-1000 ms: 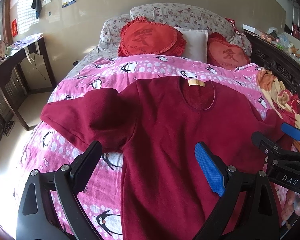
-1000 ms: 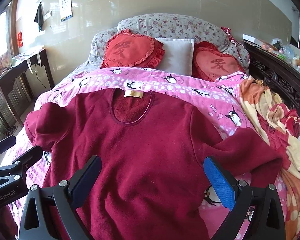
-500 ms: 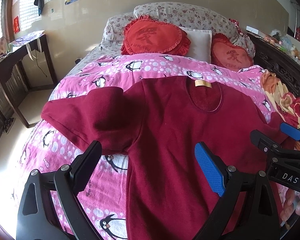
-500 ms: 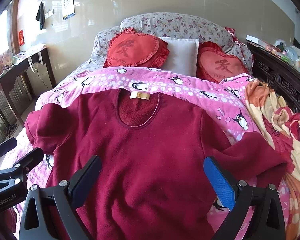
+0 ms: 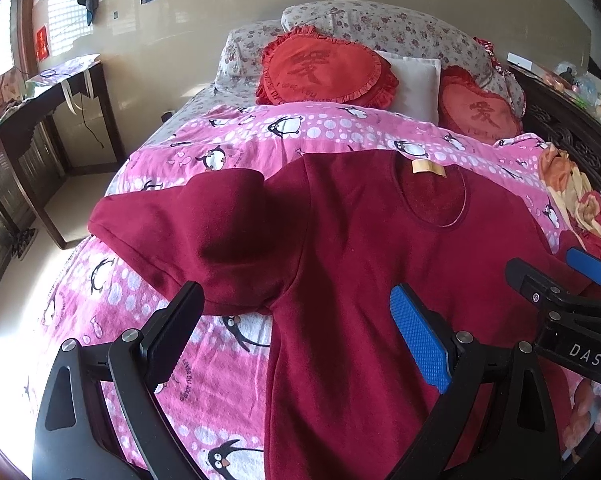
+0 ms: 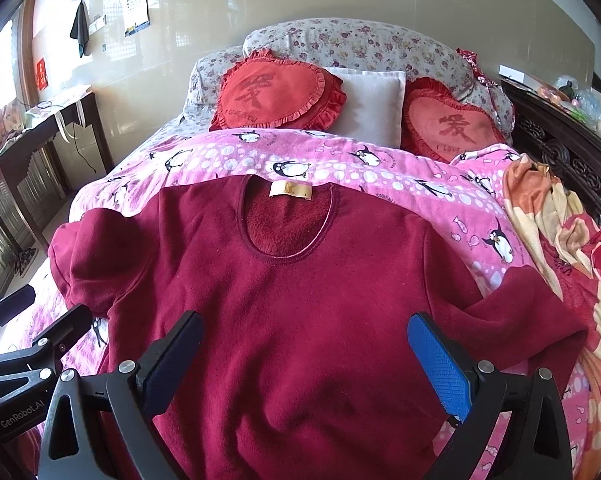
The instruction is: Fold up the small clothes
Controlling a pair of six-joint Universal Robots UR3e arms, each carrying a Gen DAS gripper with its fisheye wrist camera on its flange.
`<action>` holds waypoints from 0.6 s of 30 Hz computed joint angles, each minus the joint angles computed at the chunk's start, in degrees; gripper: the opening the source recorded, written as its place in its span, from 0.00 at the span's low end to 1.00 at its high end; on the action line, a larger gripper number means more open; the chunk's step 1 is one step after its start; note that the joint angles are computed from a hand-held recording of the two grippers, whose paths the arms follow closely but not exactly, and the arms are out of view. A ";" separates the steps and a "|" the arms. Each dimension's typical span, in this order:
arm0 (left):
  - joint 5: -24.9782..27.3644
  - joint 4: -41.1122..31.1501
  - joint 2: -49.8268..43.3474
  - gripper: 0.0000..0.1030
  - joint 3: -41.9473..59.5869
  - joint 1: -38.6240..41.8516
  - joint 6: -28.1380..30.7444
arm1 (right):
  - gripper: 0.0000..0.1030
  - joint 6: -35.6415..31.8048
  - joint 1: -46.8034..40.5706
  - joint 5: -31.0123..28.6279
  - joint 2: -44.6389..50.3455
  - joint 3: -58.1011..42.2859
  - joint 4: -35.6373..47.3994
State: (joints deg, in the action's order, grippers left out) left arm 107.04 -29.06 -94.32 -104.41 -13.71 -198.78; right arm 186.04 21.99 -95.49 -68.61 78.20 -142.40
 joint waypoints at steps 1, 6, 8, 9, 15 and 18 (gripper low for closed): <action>-0.21 -0.09 -0.13 0.92 0.12 0.20 0.00 | 0.98 0.05 -0.03 0.09 0.11 -0.07 0.08; -0.97 0.01 -0.85 0.92 0.39 1.20 0.08 | 0.98 0.34 0.63 -0.52 1.83 -1.58 0.52; -1.34 -0.03 -0.99 0.92 0.42 1.59 0.19 | 0.98 0.42 0.89 -0.76 2.58 -2.29 0.66; -1.47 -0.17 -1.12 0.92 0.50 1.79 0.25 | 0.98 0.54 0.95 -0.67 3.03 -2.71 0.85; -1.96 0.03 -2.13 0.92 0.50 2.71 0.39 | 0.98 0.93 1.07 -0.46 4.78 -4.28 1.49; -2.26 0.24 -2.64 0.92 0.52 3.18 0.58 | 0.98 1.18 1.04 -0.19 5.73 -5.27 1.98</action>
State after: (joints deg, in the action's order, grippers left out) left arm 104.79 -28.82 -96.96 -103.89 -10.53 -198.19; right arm 187.23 23.03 -95.68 -62.89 72.93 -140.42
